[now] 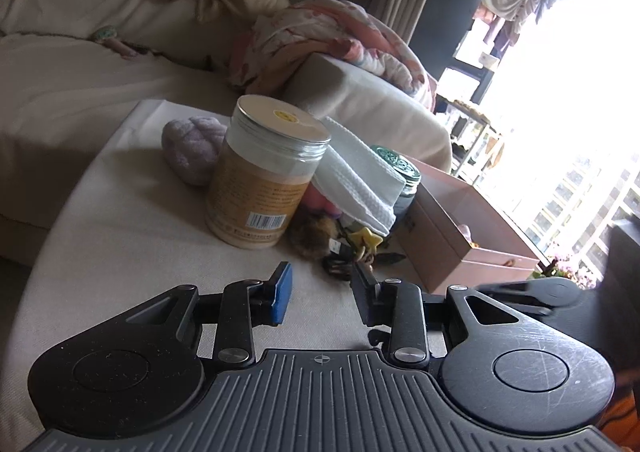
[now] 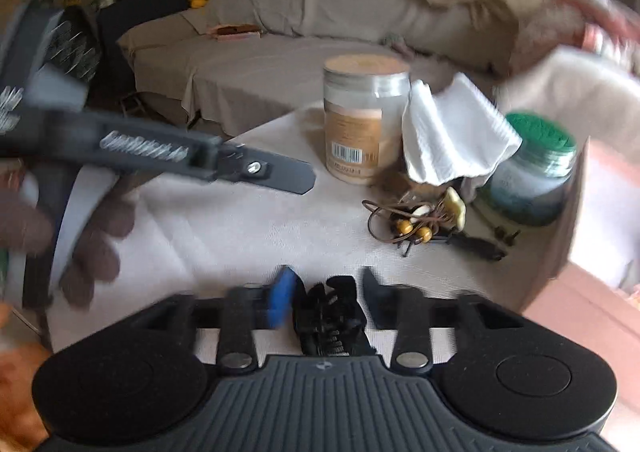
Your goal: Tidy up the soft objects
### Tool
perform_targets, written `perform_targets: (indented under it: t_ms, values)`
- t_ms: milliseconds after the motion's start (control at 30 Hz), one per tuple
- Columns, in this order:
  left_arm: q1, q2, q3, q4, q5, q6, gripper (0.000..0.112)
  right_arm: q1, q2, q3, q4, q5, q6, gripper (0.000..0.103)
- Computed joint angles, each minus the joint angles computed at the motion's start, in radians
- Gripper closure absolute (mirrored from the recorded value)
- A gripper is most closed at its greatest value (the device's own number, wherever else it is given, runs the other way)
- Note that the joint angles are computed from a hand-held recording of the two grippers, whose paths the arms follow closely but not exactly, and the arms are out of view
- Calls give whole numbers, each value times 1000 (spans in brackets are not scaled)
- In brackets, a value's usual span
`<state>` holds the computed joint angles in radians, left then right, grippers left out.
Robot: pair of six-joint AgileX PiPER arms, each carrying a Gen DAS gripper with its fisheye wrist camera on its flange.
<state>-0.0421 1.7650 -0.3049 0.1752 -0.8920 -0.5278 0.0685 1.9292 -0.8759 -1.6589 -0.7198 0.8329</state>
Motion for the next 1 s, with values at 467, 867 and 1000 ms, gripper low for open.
perform_targets:
  t_ms: [467,867,1000]
  values:
    - [-261,95,-359,-388,360,533,76,-255,-10,97,160,-89,-143,37]
    - [-284,186,-496,-576,456,781,97,-325,94,2,76,-142,35,37]
    - [-271,106,-344,-467,365,627,99,-322,104,-23,55,-147,99,37]
